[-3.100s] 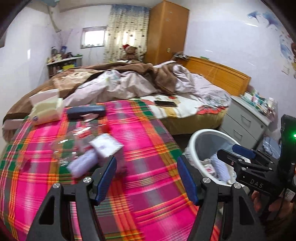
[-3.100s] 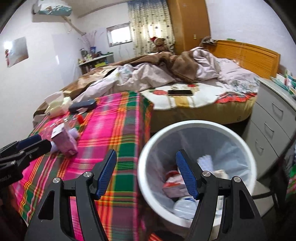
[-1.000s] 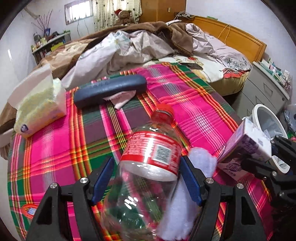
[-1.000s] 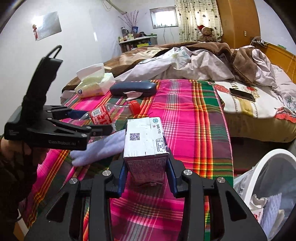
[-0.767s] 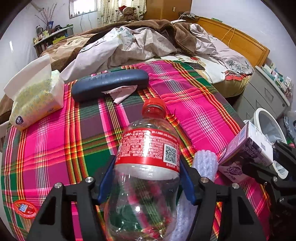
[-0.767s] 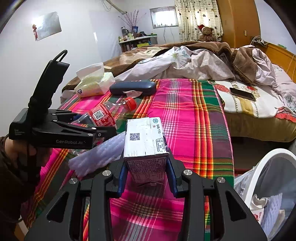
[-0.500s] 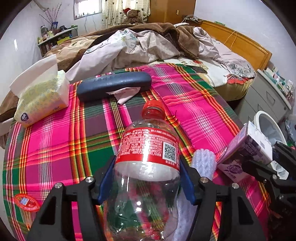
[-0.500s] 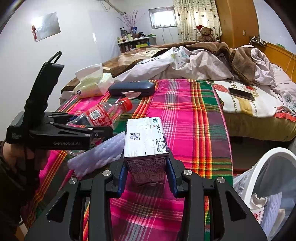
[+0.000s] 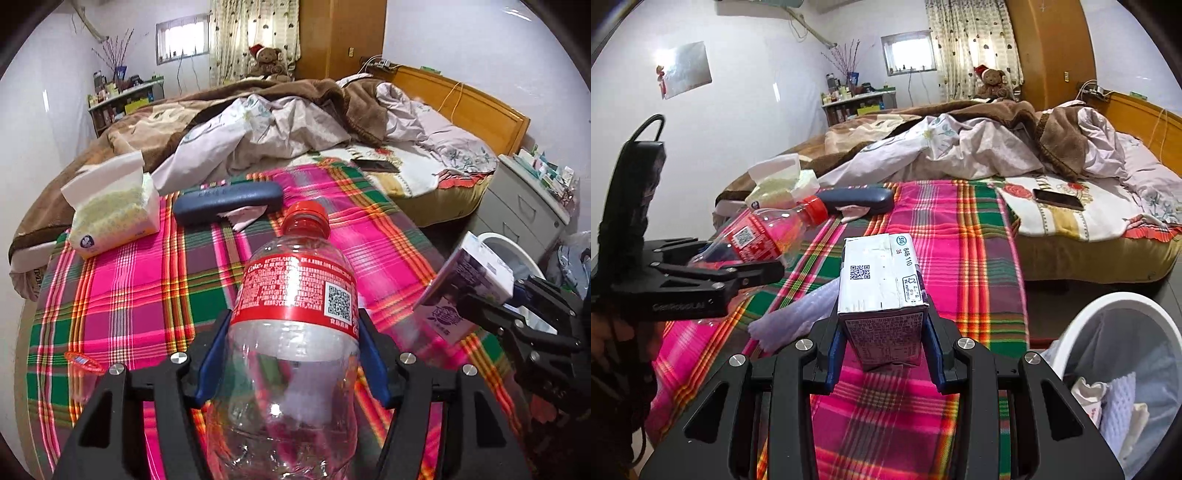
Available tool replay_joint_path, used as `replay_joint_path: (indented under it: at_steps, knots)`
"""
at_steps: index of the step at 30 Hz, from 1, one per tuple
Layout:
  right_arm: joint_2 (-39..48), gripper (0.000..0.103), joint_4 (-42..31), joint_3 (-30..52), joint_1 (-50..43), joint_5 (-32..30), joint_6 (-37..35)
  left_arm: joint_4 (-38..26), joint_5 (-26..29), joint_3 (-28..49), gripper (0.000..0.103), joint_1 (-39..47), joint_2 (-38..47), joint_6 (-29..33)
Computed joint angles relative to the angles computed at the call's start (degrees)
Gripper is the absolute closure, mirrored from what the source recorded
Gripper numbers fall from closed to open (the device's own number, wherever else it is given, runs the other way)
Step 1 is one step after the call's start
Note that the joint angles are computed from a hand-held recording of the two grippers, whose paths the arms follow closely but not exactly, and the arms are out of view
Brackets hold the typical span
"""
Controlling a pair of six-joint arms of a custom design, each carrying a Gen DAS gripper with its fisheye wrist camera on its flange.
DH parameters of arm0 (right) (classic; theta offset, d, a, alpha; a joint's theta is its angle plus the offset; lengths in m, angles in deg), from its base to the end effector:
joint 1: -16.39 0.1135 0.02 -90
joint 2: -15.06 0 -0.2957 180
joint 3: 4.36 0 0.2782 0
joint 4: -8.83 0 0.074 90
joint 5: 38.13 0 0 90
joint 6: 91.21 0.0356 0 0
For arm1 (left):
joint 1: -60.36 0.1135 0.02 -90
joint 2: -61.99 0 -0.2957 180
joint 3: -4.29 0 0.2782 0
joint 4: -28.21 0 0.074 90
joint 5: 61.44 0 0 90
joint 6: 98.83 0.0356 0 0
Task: Collect trash
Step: 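Grasp the white carton with the right tool while the left tool grasps the clear red-label bottle, then carry the carton and bottle over the white trash bin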
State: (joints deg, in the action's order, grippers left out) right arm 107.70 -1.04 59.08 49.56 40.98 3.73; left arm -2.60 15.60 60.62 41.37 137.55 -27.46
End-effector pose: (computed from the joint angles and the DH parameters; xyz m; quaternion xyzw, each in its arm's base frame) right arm 0.2985 0.2032 0.2045 -0.2588 0.8617 0.2207 0.3766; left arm 0.2662 -0.0832 0.2249 -0.0356 0.9339 -0.0091 0.3556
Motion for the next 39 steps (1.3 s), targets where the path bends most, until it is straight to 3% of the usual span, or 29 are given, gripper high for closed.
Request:
replay_joint_path:
  at_steps: [13,22,39]
  knots:
    - [-9.59,0.065,0.08,-6.91,-7.12,-0.59,-0.67,-2.41,-7.3,3.29,0.037,-13.83,-1.23,-6.54]
    - [-13.32,0.065,-0.69,-10.25,-14.36,-0.88,-1.85,-0.51,-9.63,8.97,0.037,-21.69,5.78,-9.07]
    - [-11.41,0.065,-3.52,-10.99,-27.41,-2.13,-5.34,4.62,-2.01,24.64,0.037,-27.85,25.75,-10.27]
